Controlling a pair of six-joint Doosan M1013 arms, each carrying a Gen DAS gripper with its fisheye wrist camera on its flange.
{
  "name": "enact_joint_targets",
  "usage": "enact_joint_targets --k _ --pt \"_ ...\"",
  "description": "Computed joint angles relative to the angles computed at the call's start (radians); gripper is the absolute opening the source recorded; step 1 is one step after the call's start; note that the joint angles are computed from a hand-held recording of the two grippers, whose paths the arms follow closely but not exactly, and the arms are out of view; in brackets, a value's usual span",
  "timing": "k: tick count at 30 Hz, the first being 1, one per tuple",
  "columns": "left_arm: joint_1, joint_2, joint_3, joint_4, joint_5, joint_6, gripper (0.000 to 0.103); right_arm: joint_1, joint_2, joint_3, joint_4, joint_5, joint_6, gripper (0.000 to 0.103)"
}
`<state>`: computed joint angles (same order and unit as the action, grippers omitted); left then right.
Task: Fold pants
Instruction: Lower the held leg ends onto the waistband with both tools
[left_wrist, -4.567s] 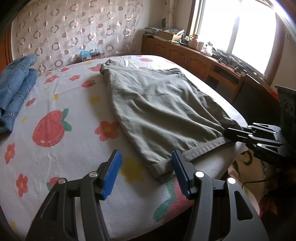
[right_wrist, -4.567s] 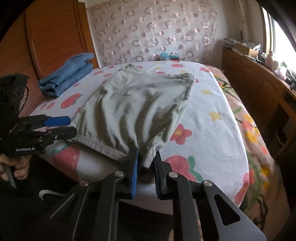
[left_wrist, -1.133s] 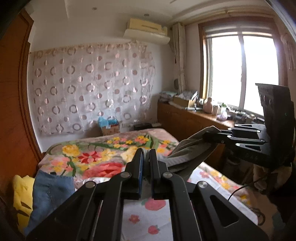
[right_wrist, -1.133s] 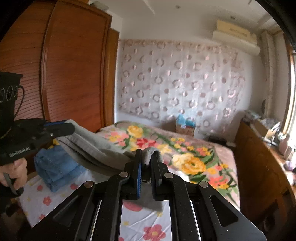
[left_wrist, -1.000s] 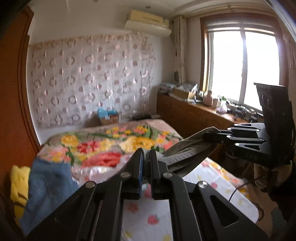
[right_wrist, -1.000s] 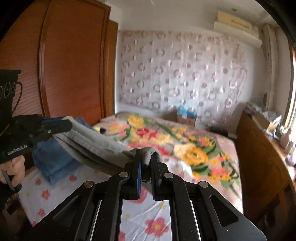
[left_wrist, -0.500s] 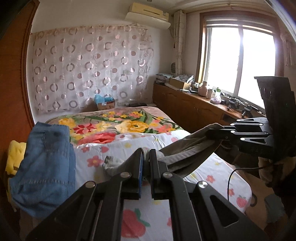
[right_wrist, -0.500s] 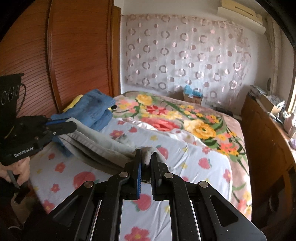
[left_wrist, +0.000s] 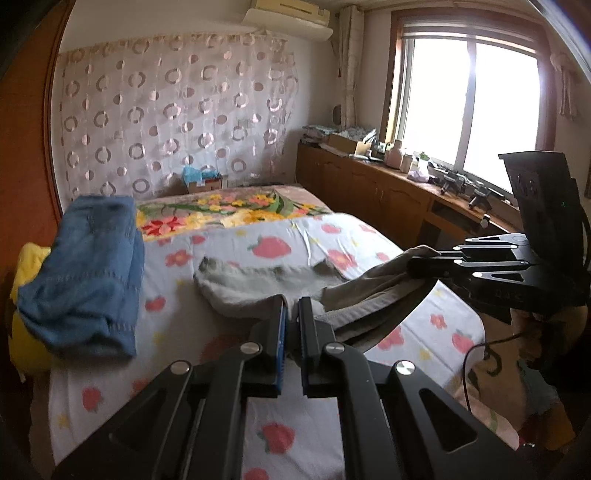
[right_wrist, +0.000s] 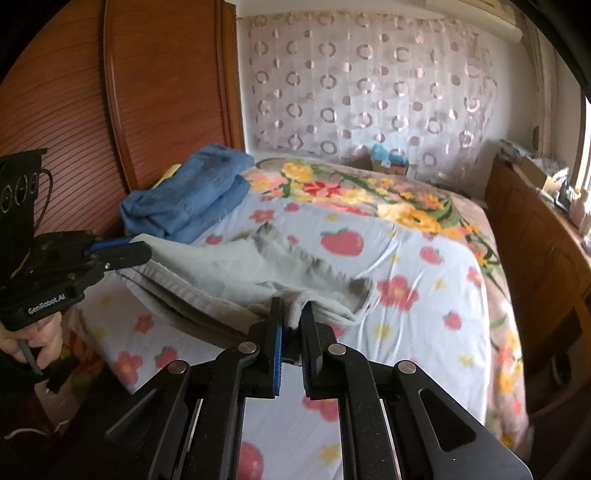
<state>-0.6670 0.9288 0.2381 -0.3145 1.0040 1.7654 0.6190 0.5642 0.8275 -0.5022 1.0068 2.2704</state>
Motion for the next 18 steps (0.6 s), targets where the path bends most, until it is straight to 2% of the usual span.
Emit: enact_joint_targets --k 5,15,18 --pt "-0.001 -0.058 0.134 -0.018 -0.044 0.016 0.003 0.004 -0.031 0.086 0.008 -0.062 0.067 0.005" --pt "-0.004 -0.108 0.254 -0.047 -0.093 0.034 0.003 0.015 -0.059 0.173 0.0 -0.123 0.148 0.005" --pt "-0.005 -0.111 0.264 -0.046 -0.089 0.03 0.003 0.016 -0.067 0.197 -0.002 -0.147 0.175 0.005"
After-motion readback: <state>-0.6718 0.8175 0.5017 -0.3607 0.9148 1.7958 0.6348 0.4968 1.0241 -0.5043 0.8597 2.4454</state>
